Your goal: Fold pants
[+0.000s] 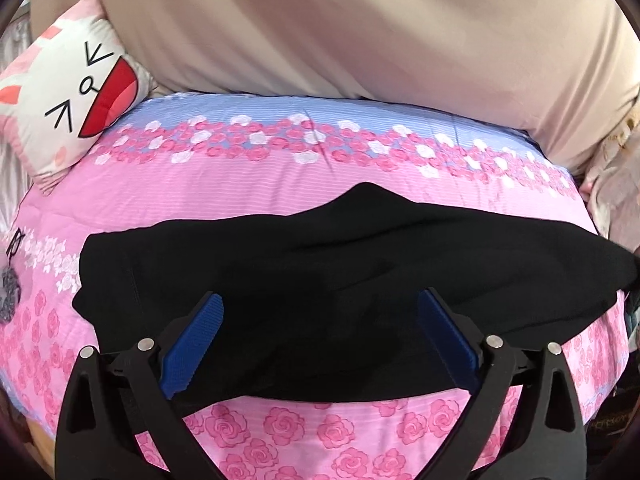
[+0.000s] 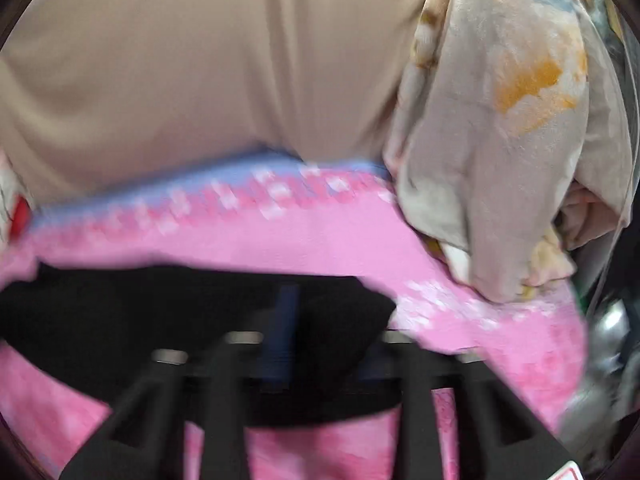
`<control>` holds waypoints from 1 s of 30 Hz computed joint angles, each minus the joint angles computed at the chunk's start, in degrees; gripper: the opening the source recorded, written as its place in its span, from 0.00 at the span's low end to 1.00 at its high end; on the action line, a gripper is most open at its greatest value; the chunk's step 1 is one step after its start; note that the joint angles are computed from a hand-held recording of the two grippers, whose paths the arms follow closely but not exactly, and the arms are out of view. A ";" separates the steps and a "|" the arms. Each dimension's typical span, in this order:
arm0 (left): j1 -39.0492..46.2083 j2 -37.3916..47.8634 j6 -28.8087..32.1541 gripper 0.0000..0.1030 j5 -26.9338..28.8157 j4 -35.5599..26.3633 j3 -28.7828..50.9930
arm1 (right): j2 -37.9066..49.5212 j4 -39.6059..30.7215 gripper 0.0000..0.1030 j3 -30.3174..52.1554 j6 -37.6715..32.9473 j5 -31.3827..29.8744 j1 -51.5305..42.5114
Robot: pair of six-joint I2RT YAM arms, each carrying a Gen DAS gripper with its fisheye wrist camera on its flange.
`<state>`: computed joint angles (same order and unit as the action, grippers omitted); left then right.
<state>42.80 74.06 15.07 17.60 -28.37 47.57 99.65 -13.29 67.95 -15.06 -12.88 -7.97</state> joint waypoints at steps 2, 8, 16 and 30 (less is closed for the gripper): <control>0.83 1.25 0.03 0.93 0.57 0.36 0.07 | 4.04 1.41 0.59 -0.80 -1.62 11.56 -0.13; 4.21 4.33 0.78 0.93 1.10 -0.08 1.12 | -8.75 7.13 0.59 -15.98 6.03 8.99 -4.19; 13.02 6.70 4.61 0.93 7.44 -2.83 1.59 | -7.44 -4.34 0.62 -8.17 10.19 -0.05 3.47; 12.79 6.49 3.70 0.93 7.83 -2.77 1.40 | 12.05 -19.31 0.13 23.94 7.70 -17.88 0.36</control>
<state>55.59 80.55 18.78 25.43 -31.14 48.97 111.70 -32.60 91.89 -7.36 -30.77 -7.61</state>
